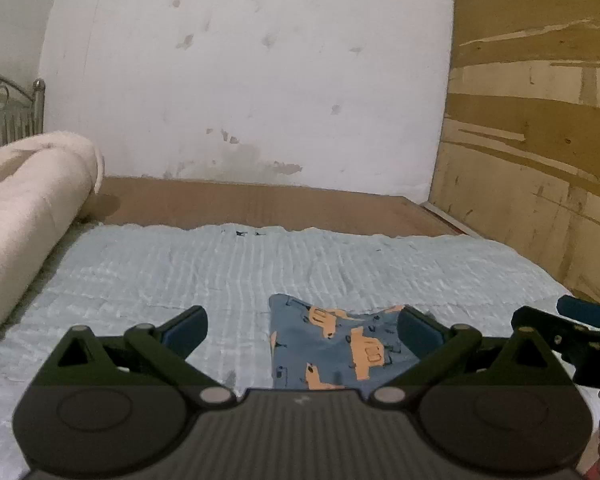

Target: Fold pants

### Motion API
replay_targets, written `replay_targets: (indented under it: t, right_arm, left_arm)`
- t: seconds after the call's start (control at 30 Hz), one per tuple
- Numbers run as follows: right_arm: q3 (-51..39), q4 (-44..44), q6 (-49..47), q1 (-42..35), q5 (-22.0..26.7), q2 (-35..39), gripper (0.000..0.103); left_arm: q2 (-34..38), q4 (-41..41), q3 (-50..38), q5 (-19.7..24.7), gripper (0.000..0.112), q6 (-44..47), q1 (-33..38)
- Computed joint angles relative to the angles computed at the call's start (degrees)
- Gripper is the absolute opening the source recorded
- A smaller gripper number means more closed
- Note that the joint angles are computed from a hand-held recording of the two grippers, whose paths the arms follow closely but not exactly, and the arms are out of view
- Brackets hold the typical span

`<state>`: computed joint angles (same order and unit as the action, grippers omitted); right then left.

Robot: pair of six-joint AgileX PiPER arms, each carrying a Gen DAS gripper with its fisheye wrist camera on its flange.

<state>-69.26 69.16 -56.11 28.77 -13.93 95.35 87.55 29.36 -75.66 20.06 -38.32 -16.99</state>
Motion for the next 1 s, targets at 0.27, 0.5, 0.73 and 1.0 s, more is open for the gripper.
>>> replay_targets:
  t: [0.27,0.5,0.73,1.0]
  right_arm:
    - [9.1,0.5,1.6,6.6,-7.8,-5.9,0.102]
    - [15.4,0.8,4.5,10.9,-14.5,-7.4,0.102]
    - [17.6,1.6,7.0,11.4,-16.2,-6.6,0.102]
    - [17.1,2.7,6.7,10.7,-14.6,-4.4,0.102]
  left_arm:
    - [-6.1,17.6,10.7,-1.8,0.103,-16.8,-3.1]
    - [-8.9,26.6,18.5,-4.3,0.103,-28.7,-3.8]
    - [-7.9,28.8,21.7,-2.7,0.103,-32.6,-4.1]
    - [-6.9,29.7,22.5,-3.5,0.103,-33.0,-3.7]
